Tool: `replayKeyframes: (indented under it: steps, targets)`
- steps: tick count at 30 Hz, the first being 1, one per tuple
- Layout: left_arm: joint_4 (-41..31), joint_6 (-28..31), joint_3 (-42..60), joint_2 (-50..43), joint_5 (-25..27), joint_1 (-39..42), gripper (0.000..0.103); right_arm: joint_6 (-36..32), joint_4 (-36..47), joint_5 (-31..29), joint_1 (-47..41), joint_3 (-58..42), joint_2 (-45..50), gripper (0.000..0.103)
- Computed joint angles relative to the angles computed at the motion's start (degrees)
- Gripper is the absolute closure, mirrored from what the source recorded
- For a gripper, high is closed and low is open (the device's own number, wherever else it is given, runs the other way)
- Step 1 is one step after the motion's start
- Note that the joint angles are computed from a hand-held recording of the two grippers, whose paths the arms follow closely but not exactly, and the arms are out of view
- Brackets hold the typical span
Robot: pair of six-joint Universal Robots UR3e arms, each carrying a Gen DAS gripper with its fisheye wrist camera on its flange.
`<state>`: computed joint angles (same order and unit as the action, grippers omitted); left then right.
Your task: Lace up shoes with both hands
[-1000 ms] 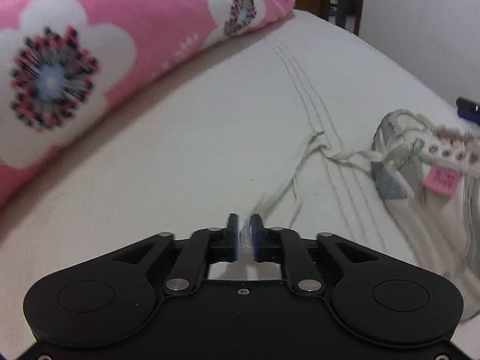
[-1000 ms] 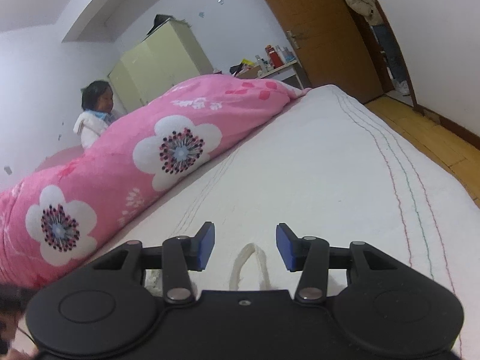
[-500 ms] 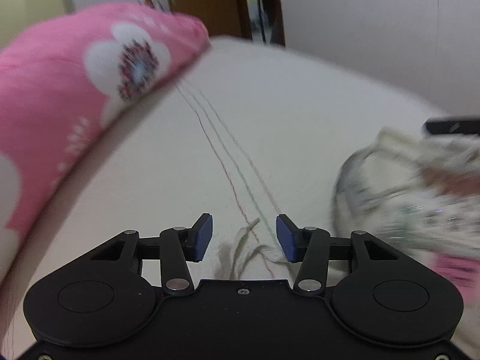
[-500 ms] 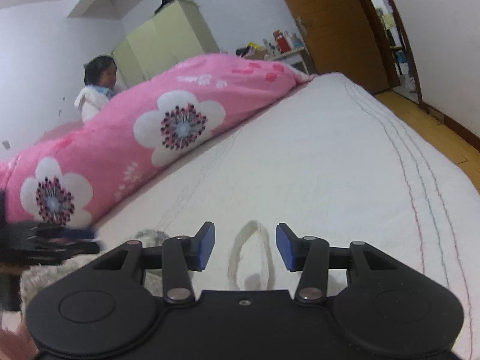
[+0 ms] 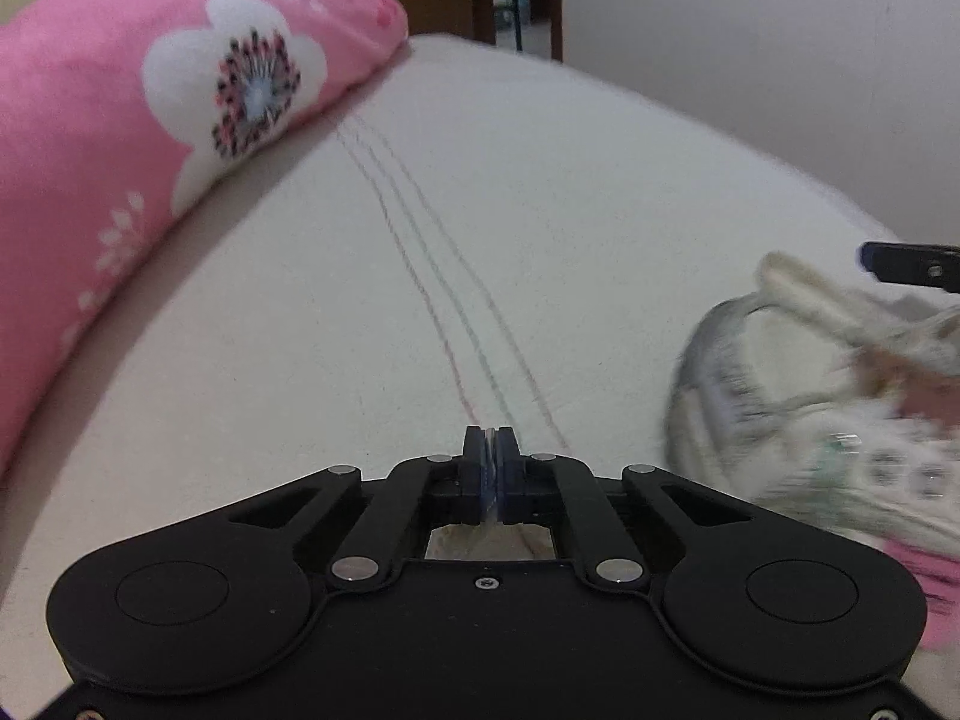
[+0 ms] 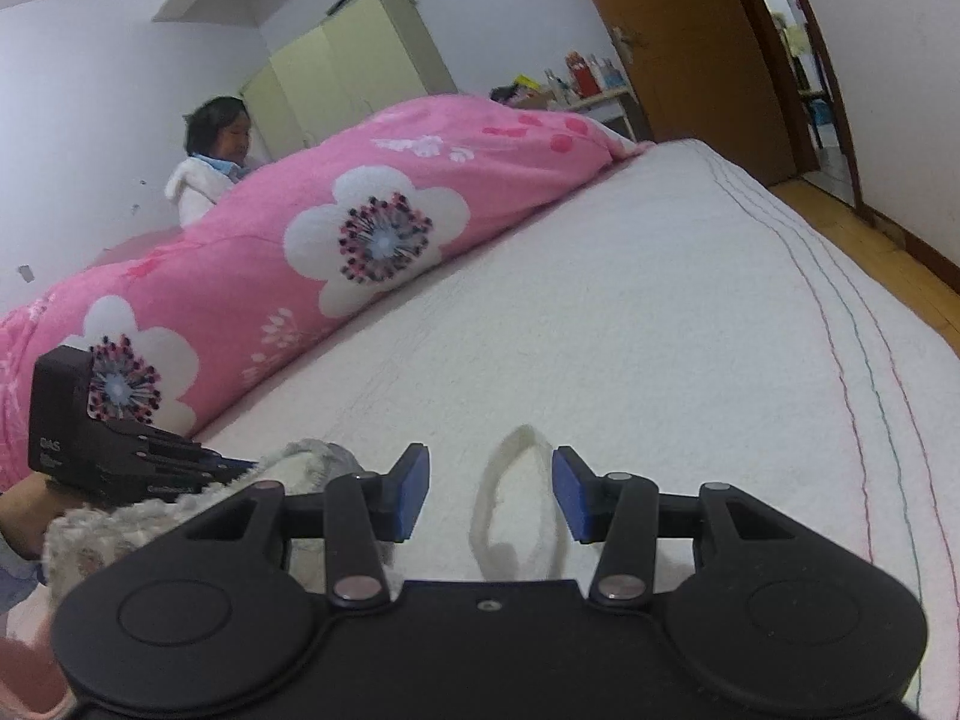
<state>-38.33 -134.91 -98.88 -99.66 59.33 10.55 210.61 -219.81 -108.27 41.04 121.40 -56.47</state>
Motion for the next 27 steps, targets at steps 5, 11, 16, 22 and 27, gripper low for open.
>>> replayKeyframes:
  steps: [5,11,16,22,27]
  targets:
    - [-6.9,6.0,-6.9,16.1,-8.8,4.5,0.1,-4.8,-4.9,0.7,3.3,1.9,-3.6,0.06]
    - [-20.1,11.9,-6.6,25.2,-12.8,5.3,0.1,-13.7,13.3,6.2,10.3,-2.3,-13.8,0.06]
    - [-25.9,13.2,-7.1,27.5,-15.7,5.5,0.1,-17.3,33.3,5.8,15.6,-13.0,-14.6,0.059]
    - [-27.9,13.0,-7.2,27.8,-15.4,2.8,0.1,-18.0,32.9,5.3,17.0,-13.0,-15.7,0.06]
    - [-29.3,12.4,-7.8,27.5,-15.4,1.4,0.1,-18.4,35.7,8.1,17.3,-13.7,-15.8,0.061]
